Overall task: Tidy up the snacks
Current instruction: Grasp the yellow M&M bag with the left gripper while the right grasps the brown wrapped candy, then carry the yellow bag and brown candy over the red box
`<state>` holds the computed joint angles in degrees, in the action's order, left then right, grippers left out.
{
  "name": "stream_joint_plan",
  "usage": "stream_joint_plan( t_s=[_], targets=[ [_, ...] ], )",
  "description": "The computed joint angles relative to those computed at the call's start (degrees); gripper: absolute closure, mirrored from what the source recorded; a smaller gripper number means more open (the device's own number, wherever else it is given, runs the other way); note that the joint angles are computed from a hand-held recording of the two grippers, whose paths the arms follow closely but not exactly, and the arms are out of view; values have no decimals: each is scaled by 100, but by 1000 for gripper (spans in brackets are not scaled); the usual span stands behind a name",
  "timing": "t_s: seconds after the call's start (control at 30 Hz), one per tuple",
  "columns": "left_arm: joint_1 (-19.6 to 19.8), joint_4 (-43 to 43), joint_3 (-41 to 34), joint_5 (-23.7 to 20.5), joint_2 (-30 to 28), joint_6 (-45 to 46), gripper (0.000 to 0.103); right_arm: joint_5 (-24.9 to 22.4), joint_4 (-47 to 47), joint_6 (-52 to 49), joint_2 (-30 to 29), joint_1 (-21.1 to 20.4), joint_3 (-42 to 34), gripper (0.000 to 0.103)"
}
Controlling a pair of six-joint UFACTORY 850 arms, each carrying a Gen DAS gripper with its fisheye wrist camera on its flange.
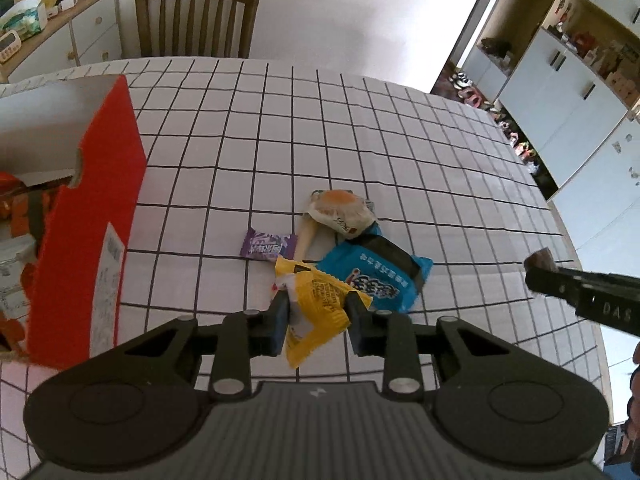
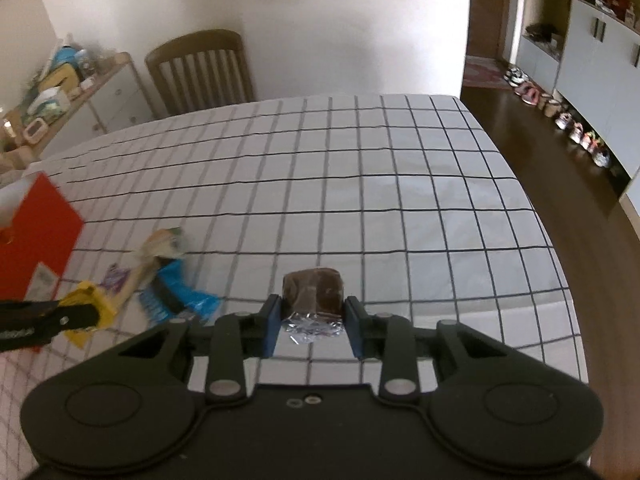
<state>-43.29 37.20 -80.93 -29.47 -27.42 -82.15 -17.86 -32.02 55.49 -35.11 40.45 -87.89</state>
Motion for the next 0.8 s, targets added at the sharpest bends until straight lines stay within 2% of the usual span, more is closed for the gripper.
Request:
stream_joint_plan(
  t_s=[0.17, 0.3, 0.43, 0.63, 0.8],
  targets=[
    [-83, 126, 255, 14, 335, -185, 74, 104, 169, -78, 328, 140, 295, 71],
    [-121, 305, 543, 112, 639, -415, 74, 12, 392, -214, 495, 287, 368, 71],
    [-146, 419, 822, 136, 956, -592, 74, 14, 280, -104, 649, 460, 431, 71],
    [-131, 465, 1223, 227, 1415, -608, 74, -69, 77, 83, 719, 749, 280, 71],
    [-76, 493, 1570, 217, 1835, -558, 74, -345, 114, 1, 590, 1017, -69, 71]
  ],
)
